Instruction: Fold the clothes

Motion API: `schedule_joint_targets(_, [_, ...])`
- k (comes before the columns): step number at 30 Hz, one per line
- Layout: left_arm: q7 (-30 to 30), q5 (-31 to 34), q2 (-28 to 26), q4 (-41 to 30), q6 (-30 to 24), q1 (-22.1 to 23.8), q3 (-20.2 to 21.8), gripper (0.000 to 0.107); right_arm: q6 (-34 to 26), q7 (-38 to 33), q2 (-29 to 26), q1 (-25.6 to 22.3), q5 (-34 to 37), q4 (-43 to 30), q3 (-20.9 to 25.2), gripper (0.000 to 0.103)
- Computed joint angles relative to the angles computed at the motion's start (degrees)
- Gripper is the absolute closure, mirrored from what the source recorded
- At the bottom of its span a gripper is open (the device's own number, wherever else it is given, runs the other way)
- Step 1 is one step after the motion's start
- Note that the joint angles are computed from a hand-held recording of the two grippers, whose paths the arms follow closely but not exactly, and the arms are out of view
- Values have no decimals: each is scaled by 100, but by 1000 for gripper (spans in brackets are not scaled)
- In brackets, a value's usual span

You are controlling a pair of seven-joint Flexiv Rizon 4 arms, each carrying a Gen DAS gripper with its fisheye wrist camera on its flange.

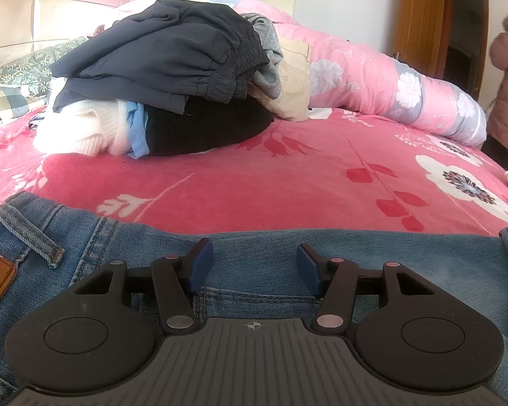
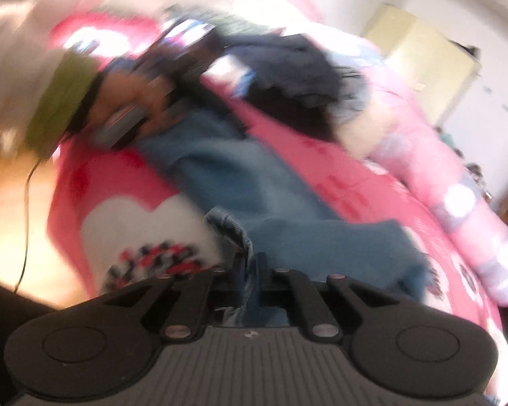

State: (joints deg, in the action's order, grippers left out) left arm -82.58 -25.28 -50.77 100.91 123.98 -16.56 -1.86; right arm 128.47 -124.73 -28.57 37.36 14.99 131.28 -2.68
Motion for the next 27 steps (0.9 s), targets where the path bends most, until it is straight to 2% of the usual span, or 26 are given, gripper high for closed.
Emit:
schedule_joint_targets(5, [13,-23,-2,-7,-8,-26,23,52,31,1464,484,-1291,-366,-243,471,99])
schedule_joint_targets(8, [28,-45,-2,-9,-12,-43,37,52,107,2419,602,-1985,-628,-486,551,99])
schedule_joint_targets(19, [124,-153,-16,-34,-29,-113,92,51,-57,4158,285,-3180,-711,-1467,-17,100])
schedule_joint_targets(21, [146,-175,-21,-42,-35,-124,102,51,-162,4403,153,-3344,-745,-1596,-94,100])
schedule_joint_targets(23, [166,-194,-24,-45,-35,-135,109,51,-345,4430,18,-3255,-542,-1734,-375,100])
schedule_joint_targets(27, [216,-244,-29,-55,-43,-165,133,51,-759,5004,-240,-3691,-754,-1882,-250,97])
